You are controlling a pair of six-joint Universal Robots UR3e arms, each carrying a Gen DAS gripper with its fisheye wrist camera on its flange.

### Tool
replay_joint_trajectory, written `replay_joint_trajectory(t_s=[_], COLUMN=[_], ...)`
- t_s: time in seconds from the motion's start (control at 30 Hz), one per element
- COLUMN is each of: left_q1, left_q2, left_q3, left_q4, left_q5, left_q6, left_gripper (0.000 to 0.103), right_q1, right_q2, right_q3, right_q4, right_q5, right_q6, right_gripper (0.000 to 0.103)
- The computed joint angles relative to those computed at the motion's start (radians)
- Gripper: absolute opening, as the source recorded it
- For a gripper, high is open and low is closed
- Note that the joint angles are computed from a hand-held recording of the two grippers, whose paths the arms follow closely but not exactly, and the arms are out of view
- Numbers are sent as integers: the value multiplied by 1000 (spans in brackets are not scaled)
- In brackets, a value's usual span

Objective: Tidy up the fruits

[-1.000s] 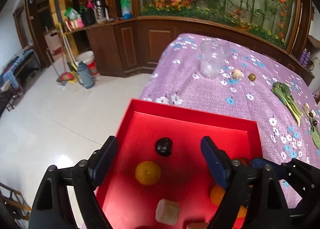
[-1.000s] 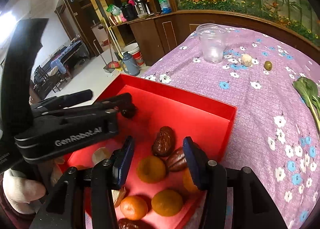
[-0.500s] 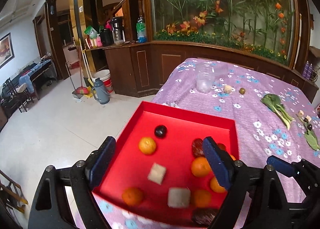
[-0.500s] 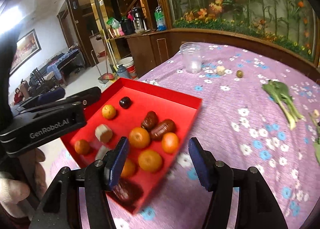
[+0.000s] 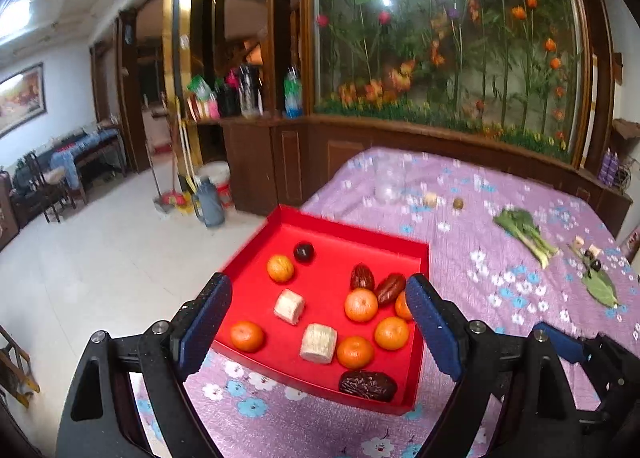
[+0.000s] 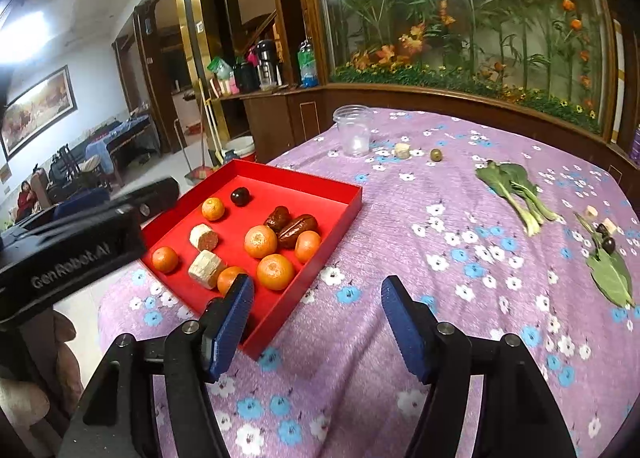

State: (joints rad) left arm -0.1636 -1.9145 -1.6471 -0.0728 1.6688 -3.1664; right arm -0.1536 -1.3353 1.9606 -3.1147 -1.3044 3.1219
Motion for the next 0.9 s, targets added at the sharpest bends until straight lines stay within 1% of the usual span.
replay_joint_trajectory(t_s=[0.03,0.07,0.1,0.17,0.23,0.27,0.3,0.37,0.43,0.57,0.6,0.7,0.8,0.9], left_q1=[-7,-15,-20,-31,-46,-60,-71,-88,-93,-76,-65,-55,-57,-63], left_q2=[15,40,58,94,107,108,106,97,96,96,92,79,59,34], left_q3=[-29,-80,-120,-194,-232,-251,-255,-248,-248,-245,-236,-222,-213,-202], left_q4=[45,126,185,304,369,404,413,403,367,247,197,114,86,88], left_q5=[13,29,39,69,111,152,180,217,221,154,121,89,76,79], left_q6=[-1,-1,-1,-4,-12,-18,-19,-13,-5,-7,-9,-25,-32,-24], left_gripper=[95,101,103,103,103,103,103,103,103,103,103,103,103,103], right_q1=[-4,-8,-9,-10,-3,3,8,21,28,48,52,43,51,56], right_q2=[-14,-31,-43,-69,-87,-96,-103,-115,-120,-115,-110,-106,-83,-61], right_q3=[22,46,61,100,125,138,149,172,190,211,215,224,222,222], right_q4=[-13,-26,-34,-62,-84,-98,-109,-139,-166,-200,-206,-203,-215,-236], right_q5=[5,12,16,24,24,22,21,17,14,-7,-14,-7,-40,-61], right_q6=[1,1,1,2,4,5,6,11,11,10,11,15,7,-1], right_gripper=[72,72,72,73,74,75,76,77,78,82,82,82,83,83])
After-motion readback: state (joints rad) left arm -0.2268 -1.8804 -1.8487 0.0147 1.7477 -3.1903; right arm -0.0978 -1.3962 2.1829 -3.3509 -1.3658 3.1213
